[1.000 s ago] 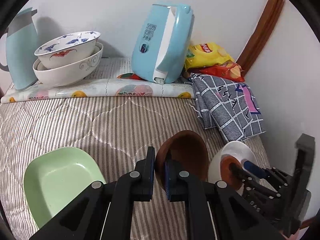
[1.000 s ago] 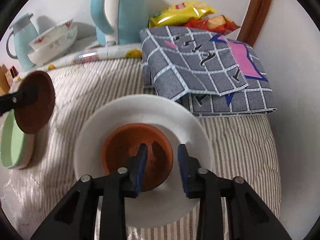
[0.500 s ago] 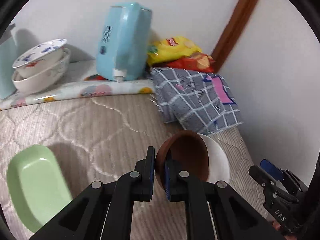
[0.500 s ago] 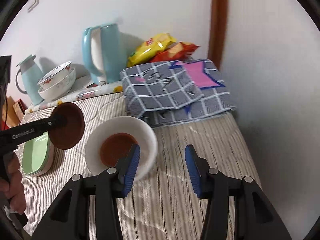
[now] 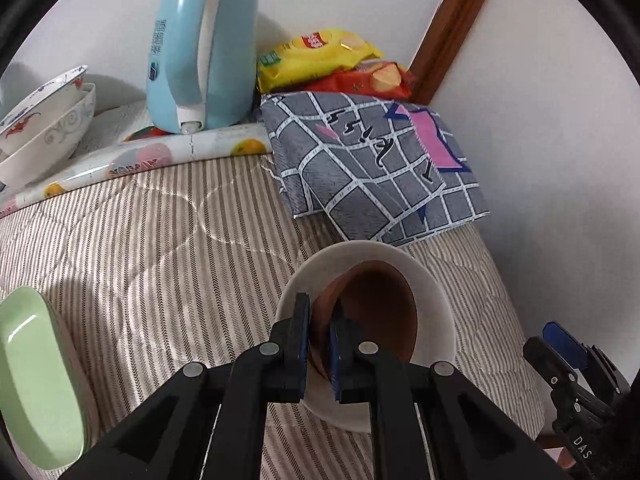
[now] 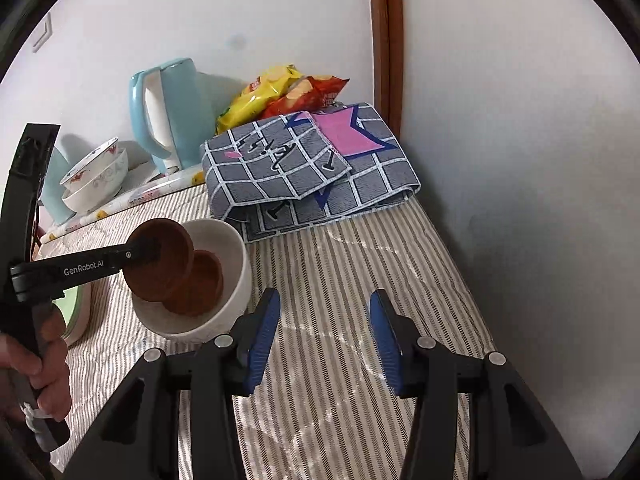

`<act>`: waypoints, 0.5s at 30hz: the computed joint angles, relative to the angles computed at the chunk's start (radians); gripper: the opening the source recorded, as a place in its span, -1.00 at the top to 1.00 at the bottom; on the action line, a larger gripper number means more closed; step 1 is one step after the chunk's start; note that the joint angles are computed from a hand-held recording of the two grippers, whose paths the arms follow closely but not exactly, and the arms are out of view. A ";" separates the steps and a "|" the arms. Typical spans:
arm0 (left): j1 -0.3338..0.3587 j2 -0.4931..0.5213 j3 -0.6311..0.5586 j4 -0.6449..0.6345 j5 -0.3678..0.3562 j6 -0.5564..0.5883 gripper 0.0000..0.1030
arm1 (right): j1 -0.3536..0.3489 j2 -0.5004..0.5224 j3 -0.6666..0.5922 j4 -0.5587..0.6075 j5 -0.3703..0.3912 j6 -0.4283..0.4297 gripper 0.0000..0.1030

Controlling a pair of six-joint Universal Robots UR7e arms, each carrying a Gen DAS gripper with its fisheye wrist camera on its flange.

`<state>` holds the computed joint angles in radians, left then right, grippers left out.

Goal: Organize plates and bowls
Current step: 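Move the left tool to the white bowl rim and grasp it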

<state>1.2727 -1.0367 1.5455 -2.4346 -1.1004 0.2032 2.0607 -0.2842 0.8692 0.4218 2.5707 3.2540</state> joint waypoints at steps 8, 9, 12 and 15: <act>0.005 0.023 -0.017 0.037 0.000 -0.017 0.83 | -0.017 0.014 -0.011 0.027 -0.018 0.007 0.10; 0.007 0.024 -0.019 0.043 -0.006 -0.020 0.83 | -0.018 0.019 -0.018 0.037 -0.019 0.012 0.10; 0.008 0.028 -0.022 0.048 -0.008 -0.026 0.82 | -0.018 0.020 -0.017 0.037 -0.021 0.006 0.10; 0.008 0.030 -0.025 0.050 -0.015 -0.024 0.80 | -0.017 0.024 -0.024 0.043 -0.023 0.006 0.10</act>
